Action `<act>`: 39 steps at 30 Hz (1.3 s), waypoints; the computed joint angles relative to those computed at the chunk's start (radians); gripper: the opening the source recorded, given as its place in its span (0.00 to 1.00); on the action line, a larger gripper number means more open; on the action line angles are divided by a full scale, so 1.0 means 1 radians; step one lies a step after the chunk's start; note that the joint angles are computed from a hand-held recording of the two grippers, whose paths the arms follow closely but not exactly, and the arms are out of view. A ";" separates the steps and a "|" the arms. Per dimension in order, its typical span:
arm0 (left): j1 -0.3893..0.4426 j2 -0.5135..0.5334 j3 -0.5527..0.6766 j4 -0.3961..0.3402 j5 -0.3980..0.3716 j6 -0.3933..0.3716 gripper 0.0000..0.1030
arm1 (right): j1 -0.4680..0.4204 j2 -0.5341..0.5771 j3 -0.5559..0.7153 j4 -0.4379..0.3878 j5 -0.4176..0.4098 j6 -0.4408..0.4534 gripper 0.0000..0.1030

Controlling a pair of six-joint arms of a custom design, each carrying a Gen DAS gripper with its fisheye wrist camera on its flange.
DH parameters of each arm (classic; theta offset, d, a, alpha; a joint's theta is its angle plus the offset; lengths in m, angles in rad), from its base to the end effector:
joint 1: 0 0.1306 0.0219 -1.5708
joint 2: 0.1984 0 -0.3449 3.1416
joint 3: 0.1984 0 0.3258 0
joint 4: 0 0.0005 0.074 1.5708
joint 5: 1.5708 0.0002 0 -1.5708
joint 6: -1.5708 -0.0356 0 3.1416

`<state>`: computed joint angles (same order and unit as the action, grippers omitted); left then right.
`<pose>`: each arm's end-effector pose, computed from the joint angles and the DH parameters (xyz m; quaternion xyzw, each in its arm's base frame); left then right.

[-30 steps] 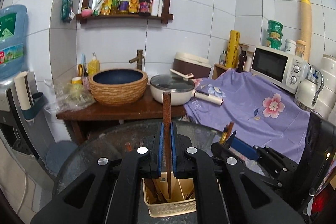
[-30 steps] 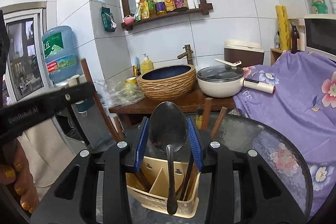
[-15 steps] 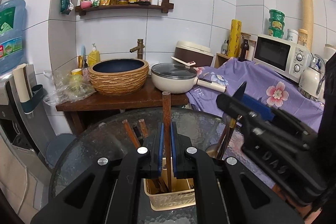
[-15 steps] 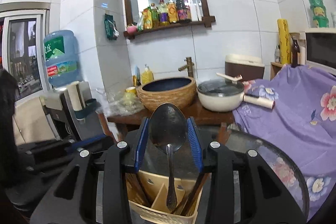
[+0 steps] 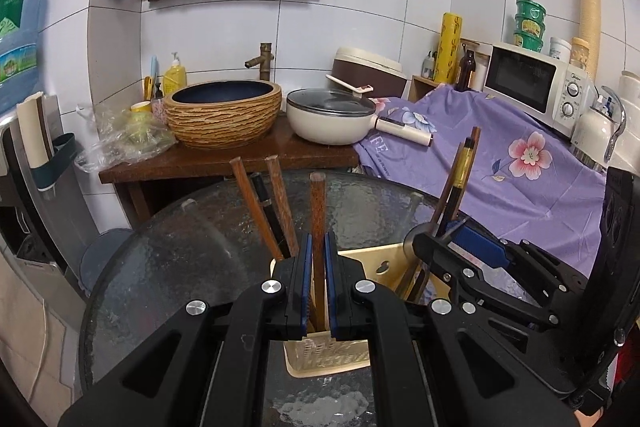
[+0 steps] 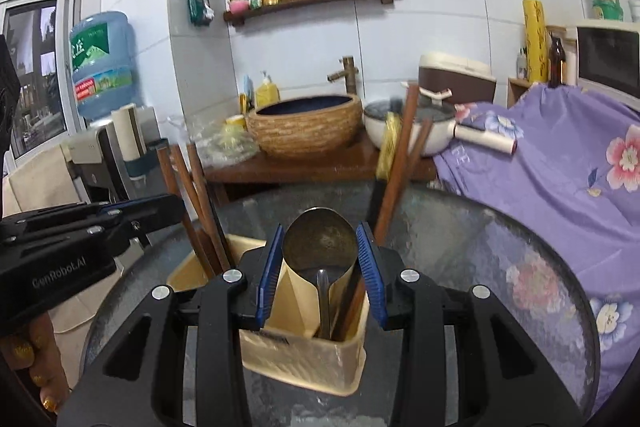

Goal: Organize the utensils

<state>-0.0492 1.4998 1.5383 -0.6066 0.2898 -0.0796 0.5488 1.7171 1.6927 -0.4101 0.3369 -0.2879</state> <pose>0.4812 -0.0344 0.4269 0.1251 0.8615 -0.1194 0.4774 0.4856 0.2825 0.4018 -0.0186 0.8356 0.0864 0.5421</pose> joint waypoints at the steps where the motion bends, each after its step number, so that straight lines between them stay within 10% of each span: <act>1: 0.003 0.003 0.000 -0.010 0.005 -0.004 0.04 | -0.001 0.000 -0.006 -0.002 -0.002 -0.004 0.37; 10: 0.014 -0.003 -0.004 -0.029 0.048 -0.004 0.06 | -0.008 0.002 -0.024 -0.034 -0.012 -0.028 0.43; 14: 0.036 -0.049 -0.037 -0.005 0.095 0.010 0.50 | -0.006 -0.038 -0.075 0.002 -0.020 -0.032 0.49; 23: 0.104 -0.280 -0.329 0.214 0.080 -0.048 0.93 | 0.052 -0.226 -0.293 0.088 0.024 -0.064 0.69; 39: 0.147 -0.626 -0.855 0.360 -0.021 -0.150 0.94 | 0.442 -0.470 -0.764 0.235 0.496 -0.136 0.94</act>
<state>0.0975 0.8741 0.6835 -0.2471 0.2689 -0.2300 0.9905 1.2472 0.9290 -0.1750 0.8331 -0.4236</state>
